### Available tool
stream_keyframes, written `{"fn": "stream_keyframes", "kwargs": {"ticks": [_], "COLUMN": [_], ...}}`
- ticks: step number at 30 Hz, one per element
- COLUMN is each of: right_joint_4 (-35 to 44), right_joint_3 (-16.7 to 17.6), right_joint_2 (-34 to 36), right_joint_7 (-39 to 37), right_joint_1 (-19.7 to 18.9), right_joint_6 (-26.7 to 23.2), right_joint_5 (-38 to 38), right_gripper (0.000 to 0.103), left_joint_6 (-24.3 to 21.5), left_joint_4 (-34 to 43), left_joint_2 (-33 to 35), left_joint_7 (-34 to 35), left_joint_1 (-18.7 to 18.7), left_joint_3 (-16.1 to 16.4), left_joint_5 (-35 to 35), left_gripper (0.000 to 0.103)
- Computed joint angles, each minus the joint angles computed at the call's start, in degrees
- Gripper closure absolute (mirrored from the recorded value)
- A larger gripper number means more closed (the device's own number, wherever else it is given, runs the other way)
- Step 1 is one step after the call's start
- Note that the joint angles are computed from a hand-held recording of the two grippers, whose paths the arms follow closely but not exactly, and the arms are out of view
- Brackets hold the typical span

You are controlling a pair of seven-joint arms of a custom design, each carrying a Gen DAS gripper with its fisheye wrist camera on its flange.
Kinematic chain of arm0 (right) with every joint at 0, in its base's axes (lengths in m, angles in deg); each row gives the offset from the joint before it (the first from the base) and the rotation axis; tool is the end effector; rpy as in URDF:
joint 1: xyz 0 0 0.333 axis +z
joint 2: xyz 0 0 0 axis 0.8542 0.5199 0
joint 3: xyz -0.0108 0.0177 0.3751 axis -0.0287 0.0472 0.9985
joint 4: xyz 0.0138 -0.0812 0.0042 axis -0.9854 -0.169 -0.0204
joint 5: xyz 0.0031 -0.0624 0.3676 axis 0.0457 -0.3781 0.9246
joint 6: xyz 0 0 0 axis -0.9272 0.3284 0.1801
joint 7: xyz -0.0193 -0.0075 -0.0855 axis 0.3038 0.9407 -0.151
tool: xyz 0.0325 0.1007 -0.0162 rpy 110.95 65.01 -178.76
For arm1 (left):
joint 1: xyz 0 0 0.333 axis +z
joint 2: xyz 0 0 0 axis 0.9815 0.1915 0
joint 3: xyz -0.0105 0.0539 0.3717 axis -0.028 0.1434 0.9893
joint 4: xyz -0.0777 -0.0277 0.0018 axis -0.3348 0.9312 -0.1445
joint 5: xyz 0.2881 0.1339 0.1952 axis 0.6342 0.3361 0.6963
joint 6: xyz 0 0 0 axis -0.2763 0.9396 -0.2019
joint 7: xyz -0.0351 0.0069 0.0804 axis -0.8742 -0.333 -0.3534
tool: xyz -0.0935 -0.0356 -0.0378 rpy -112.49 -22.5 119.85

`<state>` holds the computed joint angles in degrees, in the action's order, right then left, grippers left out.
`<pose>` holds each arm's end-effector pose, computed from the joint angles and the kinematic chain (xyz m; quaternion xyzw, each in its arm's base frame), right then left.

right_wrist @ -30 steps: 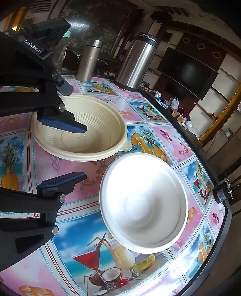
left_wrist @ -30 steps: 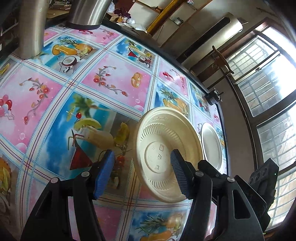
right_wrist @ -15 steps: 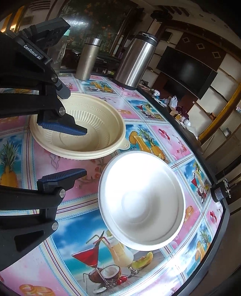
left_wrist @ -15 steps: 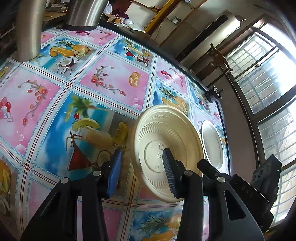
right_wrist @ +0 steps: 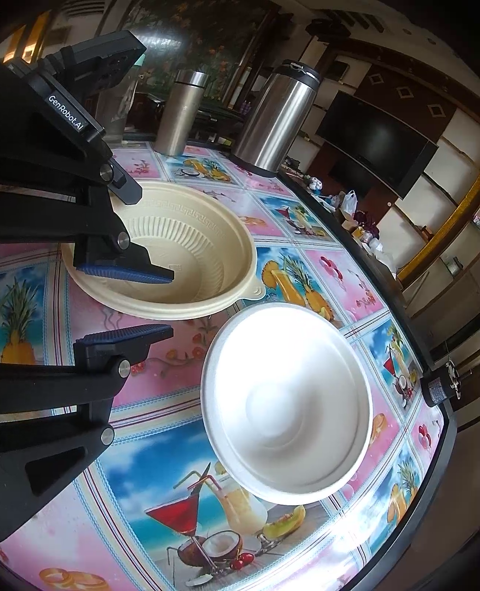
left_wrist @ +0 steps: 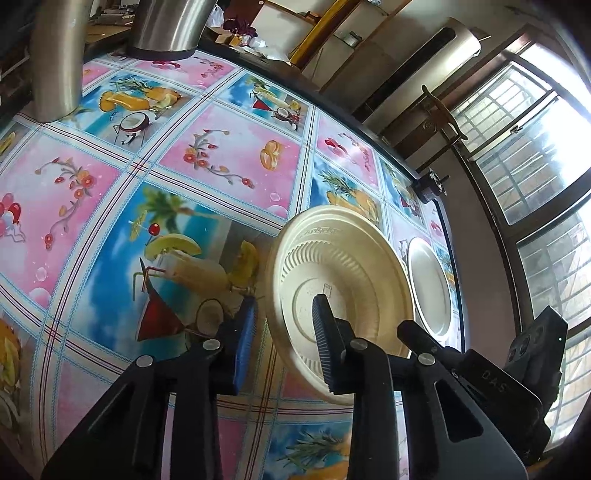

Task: Organize plates and bowls
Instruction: 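Close both grippers on the rim of the cream ribbed bowl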

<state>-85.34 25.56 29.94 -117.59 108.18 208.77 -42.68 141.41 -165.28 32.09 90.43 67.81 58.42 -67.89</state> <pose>0.3755 0.5261 0.3223 -0.3111 0.8784 -0.0836 0.3531 0.5267 -0.2707 0.3096 0.5701 -0.7495 0.3258 0.0847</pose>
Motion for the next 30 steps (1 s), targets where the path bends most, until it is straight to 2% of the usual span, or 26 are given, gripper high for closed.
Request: {"fn": "stream_keyframes", "kwargs": {"ticks": [20,30], "right_joint_4": [0.3,0.3], "right_joint_3": [-0.3,-0.3], "right_joint_2": [0.7,0.7], "right_joint_7": [0.9,0.1], "right_joint_1": [0.1,0.3], "right_joint_6": [1.0,0.3], "right_joint_5": [-0.5,0.5], "right_gripper": [0.09,0.091], "left_joint_6": [1.5,1.9], "left_joint_4": [-0.1,-0.3], "left_joint_2": [0.2,0.0], "left_joint_7": [0.4,1.0], "left_joint_1": [-0.1,0.0], "left_joint_3": [-0.2,-0.5], "left_joint_5": [0.5,0.4], "left_gripper": [0.092,0.093]}}
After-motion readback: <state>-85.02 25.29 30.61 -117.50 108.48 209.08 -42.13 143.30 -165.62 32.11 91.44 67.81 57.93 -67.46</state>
